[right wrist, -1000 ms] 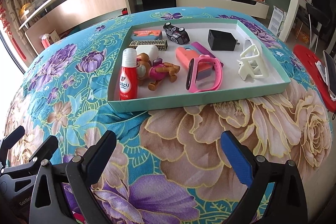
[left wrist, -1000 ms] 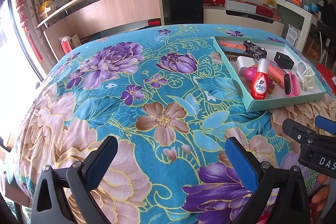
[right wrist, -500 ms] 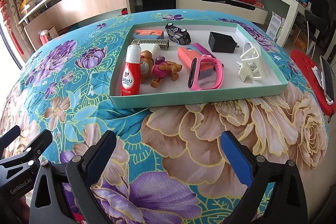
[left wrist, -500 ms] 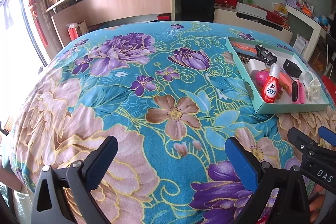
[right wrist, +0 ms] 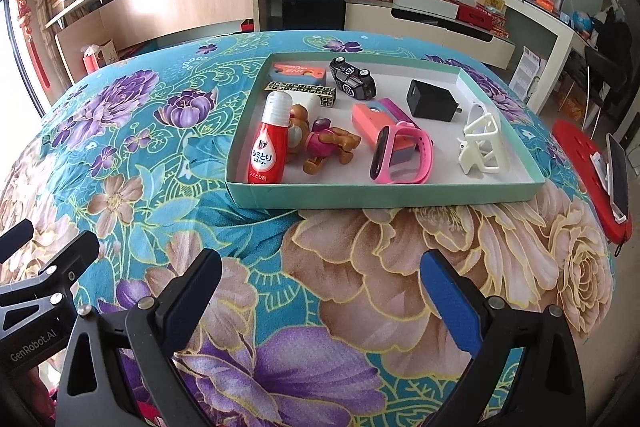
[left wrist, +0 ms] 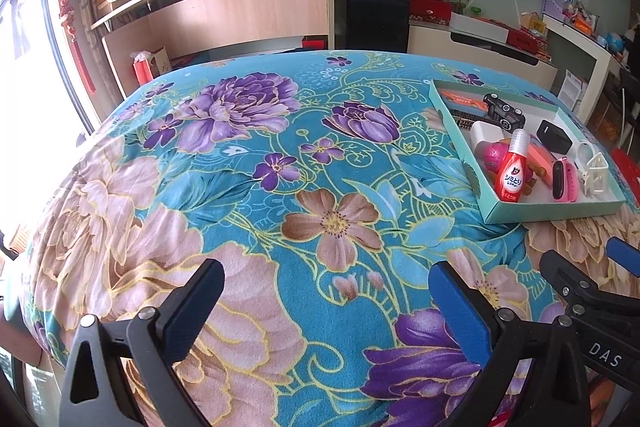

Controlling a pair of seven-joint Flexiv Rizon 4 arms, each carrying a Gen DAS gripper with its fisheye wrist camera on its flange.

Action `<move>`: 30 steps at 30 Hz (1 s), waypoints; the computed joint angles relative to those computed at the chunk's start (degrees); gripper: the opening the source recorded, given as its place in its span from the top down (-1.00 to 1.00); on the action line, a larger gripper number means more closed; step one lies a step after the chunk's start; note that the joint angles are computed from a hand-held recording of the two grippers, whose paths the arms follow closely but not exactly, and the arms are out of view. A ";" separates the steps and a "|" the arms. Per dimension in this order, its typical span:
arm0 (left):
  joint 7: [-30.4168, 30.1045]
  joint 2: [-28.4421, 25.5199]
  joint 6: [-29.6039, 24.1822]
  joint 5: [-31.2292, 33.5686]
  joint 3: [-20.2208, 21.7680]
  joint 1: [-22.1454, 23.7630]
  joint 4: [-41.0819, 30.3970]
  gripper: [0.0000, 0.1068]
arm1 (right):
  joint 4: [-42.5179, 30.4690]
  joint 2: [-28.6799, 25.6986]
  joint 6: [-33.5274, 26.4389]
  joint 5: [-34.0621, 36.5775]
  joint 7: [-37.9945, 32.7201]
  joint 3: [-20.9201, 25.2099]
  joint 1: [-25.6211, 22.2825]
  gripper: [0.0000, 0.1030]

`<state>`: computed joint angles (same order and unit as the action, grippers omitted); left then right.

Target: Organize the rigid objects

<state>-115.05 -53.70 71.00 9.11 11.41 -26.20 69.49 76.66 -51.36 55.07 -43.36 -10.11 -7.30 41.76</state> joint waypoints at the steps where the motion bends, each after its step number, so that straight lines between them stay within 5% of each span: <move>1: -0.01 0.00 0.00 0.02 -0.01 0.01 0.00 -0.93 | -0.02 -0.02 -0.01 0.02 0.01 -0.02 0.01 -0.93; 30: -5.46 0.03 -2.56 5.00 3.28 -2.23 -1.67 -0.93 | 0.47 0.21 0.24 -0.17 1.30 -0.19 -0.03 -0.93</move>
